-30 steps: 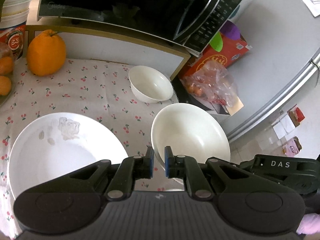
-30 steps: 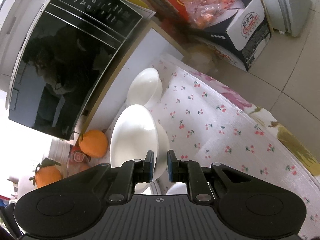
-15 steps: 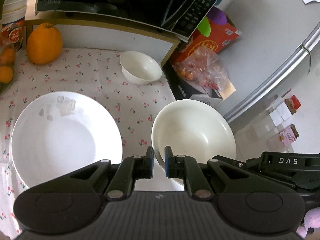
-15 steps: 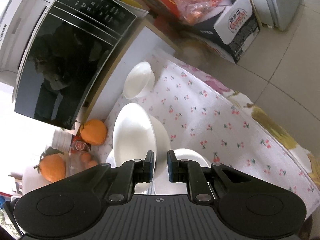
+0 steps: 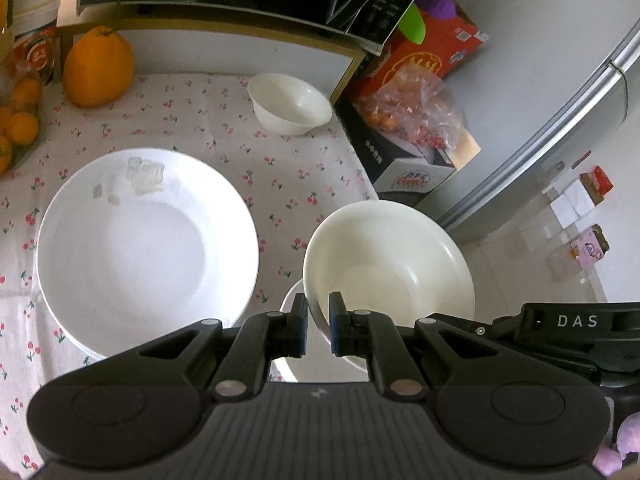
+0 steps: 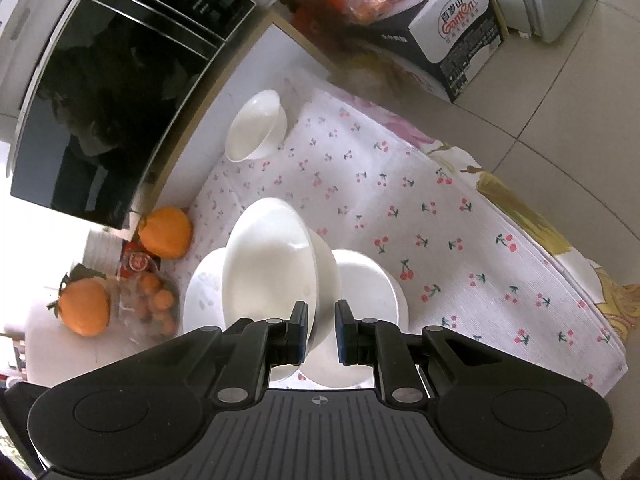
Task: Organize plates and bowls
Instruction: 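Carry the white bowl with both tools over the bowl beside the plates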
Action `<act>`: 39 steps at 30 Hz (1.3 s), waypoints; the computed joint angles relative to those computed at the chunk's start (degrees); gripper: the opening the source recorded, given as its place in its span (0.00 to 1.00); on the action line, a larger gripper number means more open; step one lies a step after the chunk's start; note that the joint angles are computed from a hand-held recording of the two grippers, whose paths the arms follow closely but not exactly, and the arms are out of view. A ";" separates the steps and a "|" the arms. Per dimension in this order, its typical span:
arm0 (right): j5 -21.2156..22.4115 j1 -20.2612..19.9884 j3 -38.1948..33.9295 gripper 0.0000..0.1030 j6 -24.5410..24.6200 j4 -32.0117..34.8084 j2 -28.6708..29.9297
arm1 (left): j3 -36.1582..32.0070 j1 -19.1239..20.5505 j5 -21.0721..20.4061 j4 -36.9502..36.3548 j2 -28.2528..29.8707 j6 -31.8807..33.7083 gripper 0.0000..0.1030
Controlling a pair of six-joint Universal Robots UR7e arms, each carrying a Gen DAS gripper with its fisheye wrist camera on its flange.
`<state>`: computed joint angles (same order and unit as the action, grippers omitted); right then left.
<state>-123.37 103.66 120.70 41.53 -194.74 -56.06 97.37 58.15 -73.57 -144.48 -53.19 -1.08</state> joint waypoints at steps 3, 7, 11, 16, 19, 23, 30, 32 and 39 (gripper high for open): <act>0.00 0.03 0.14 0.15 0.65 0.86 -0.12 | -0.04 -0.01 0.24 0.90 -0.01 -0.22 0.09; 0.25 -0.33 0.41 0.15 1.80 2.16 -0.38 | 0.06 -0.13 0.62 1.57 0.08 -0.27 0.09; -0.02 -0.54 0.23 0.15 2.87 4.36 -0.49 | 0.06 -0.16 0.94 2.18 0.38 -0.09 0.09; 0.58 -1.22 0.57 0.15 3.48 4.87 -0.47 | -0.23 0.05 1.34 3.08 0.90 -0.20 0.09; 1.04 -1.67 0.78 0.15 4.09 5.14 -0.51 | -0.45 0.12 1.50 3.66 1.21 -0.41 0.09; 1.03 -1.96 0.78 0.15 4.58 5.93 -0.49 | -0.53 0.19 1.74 4.35 1.39 -0.66 0.09; 0.83 -2.06 0.26 0.17 4.98 7.49 -0.11 | -0.53 -0.10 3.02 4.92 1.75 -0.63 0.10; 0.77 -2.18 0.12 0.17 5.12 7.86 -0.01 | -0.30 -0.25 3.35 4.74 1.69 -0.37 0.10; 0.12 -1.99 -0.09 0.17 5.12 8.24 0.12 | -0.15 -0.41 3.55 4.61 1.57 0.01 0.11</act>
